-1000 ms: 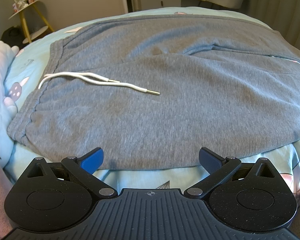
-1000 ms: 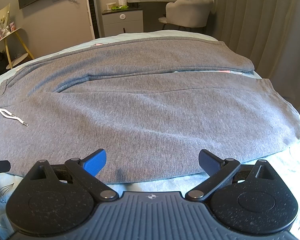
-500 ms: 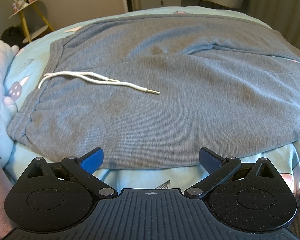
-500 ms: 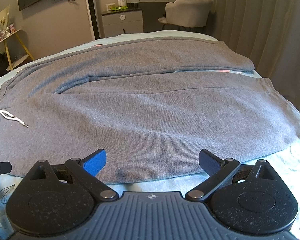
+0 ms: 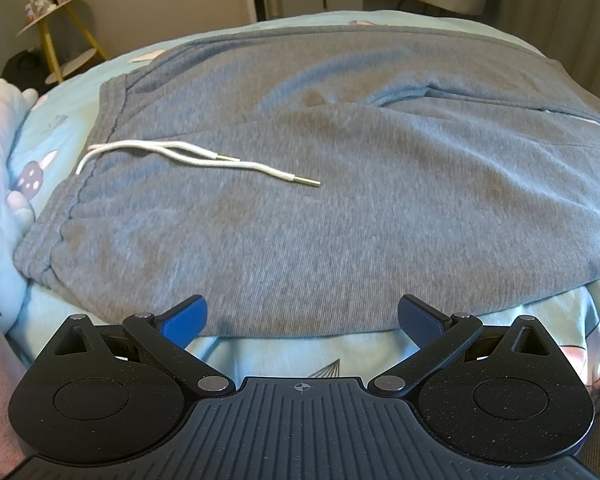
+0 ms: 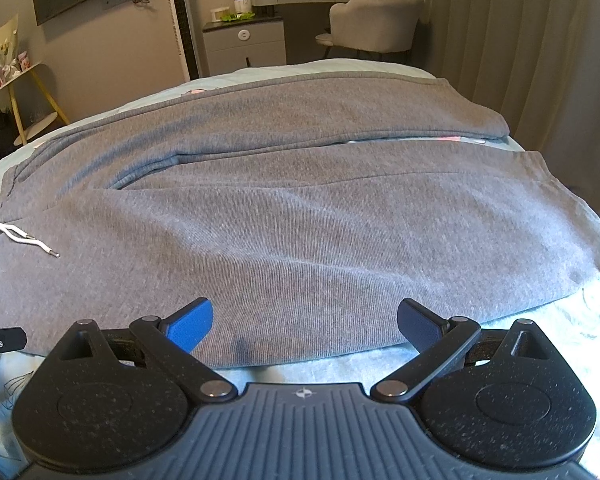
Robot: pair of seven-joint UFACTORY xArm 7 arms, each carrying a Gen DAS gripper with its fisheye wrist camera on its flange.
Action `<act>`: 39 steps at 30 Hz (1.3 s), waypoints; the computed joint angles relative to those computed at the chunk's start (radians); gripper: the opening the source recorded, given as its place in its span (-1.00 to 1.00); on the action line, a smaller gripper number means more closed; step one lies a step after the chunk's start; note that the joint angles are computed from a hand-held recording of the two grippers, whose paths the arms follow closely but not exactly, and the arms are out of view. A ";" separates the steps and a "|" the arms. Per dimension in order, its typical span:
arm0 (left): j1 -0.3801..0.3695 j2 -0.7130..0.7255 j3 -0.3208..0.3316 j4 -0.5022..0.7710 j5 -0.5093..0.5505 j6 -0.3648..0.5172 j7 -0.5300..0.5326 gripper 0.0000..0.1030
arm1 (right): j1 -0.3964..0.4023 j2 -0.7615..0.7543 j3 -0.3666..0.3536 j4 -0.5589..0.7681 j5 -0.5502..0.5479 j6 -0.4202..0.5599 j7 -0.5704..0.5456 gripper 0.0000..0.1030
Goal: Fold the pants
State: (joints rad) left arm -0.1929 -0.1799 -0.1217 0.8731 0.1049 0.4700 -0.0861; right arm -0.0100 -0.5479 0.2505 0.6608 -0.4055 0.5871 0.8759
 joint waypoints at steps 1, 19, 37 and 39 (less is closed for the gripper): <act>0.000 0.000 0.000 0.001 -0.001 0.002 0.000 1.00 | 0.001 0.000 -0.002 -0.001 0.001 0.000 -0.001 0.92; 0.000 0.004 0.002 0.014 0.003 0.019 -0.008 1.00 | 0.004 -0.005 -0.009 -0.008 0.014 -0.012 -0.010 0.92; -0.005 0.011 0.004 0.039 -0.014 0.058 0.006 1.00 | 0.048 -0.011 -0.078 -0.030 0.145 -0.059 -0.093 0.92; -0.006 0.016 0.006 0.048 -0.024 0.069 0.012 1.00 | 0.077 -0.001 -0.117 -0.027 0.205 -0.059 -0.139 0.92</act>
